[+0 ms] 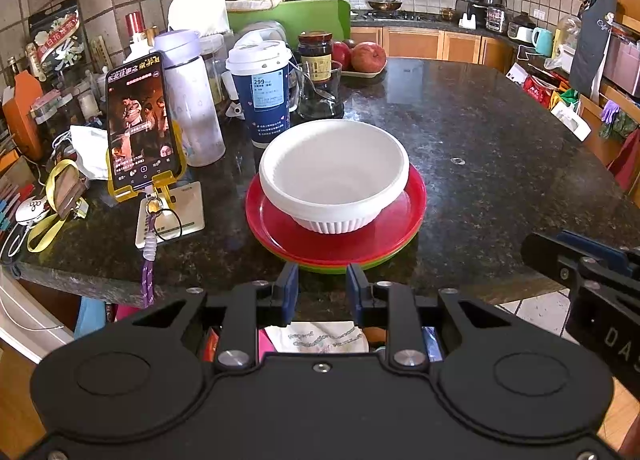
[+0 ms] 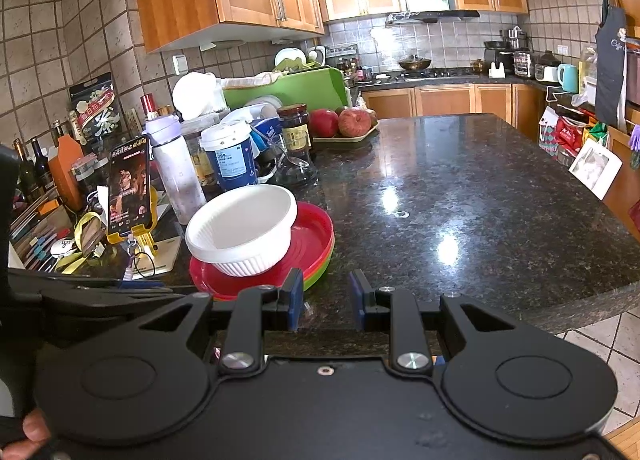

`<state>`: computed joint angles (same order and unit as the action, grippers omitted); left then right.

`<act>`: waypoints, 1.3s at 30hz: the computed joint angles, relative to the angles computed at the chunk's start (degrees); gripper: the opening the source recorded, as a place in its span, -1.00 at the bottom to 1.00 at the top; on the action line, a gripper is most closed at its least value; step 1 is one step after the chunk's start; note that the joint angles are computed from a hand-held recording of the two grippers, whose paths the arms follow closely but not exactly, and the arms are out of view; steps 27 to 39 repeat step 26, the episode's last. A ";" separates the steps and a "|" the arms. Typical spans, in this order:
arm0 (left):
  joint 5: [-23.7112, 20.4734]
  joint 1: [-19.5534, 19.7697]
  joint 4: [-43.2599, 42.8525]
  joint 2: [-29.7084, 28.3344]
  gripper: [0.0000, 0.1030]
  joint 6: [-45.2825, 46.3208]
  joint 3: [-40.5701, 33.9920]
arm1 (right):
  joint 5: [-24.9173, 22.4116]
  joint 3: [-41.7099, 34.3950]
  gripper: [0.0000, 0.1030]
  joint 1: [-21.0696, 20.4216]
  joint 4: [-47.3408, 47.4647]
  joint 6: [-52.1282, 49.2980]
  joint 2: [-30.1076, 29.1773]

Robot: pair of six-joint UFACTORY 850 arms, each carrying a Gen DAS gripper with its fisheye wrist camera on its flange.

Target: Organize plates and bowls

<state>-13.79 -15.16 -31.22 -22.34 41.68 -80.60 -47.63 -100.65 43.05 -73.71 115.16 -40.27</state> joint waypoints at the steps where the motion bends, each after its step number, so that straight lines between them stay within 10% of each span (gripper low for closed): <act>1: -0.02 0.00 0.25 -0.03 -0.30 -0.20 -0.02 | 0.08 -0.02 -0.47 -0.03 0.04 -0.05 -0.02; 39: -1.19 -0.26 6.50 -2.29 -0.30 -6.61 -2.96 | 3.40 -1.22 -0.47 -1.79 1.46 -2.06 -0.87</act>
